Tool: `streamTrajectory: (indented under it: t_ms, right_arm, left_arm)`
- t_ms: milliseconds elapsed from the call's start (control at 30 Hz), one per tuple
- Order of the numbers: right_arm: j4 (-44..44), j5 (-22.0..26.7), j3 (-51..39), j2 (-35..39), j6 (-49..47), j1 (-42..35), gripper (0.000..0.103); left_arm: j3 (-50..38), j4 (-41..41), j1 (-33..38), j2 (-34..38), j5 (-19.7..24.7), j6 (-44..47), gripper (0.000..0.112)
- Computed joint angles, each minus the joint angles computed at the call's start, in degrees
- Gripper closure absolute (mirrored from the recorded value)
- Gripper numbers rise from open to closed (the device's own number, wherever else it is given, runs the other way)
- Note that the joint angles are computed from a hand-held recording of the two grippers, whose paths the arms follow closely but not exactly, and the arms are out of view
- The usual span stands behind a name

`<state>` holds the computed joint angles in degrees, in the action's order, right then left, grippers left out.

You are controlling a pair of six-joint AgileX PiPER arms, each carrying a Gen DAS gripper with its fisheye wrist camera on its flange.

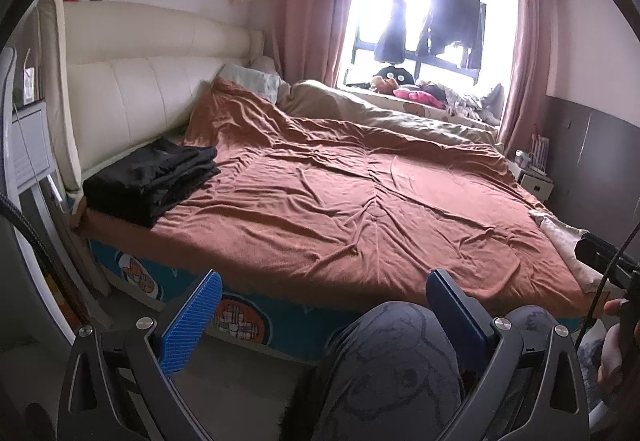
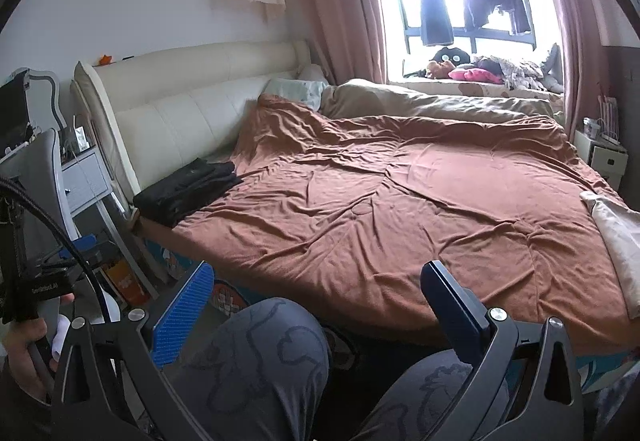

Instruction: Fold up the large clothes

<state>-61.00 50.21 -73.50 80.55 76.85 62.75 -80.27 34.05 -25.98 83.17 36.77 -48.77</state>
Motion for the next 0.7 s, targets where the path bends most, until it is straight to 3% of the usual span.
streamTrajectory:
  t_ms: [700]
  right_arm:
    - [-1.9,-2.0,3.7,-1.7,3.8,-0.5,0.000]
  left_arm:
    - [0.4,2.5,-1.2,-0.9,-0.1,-1.8,0.010]
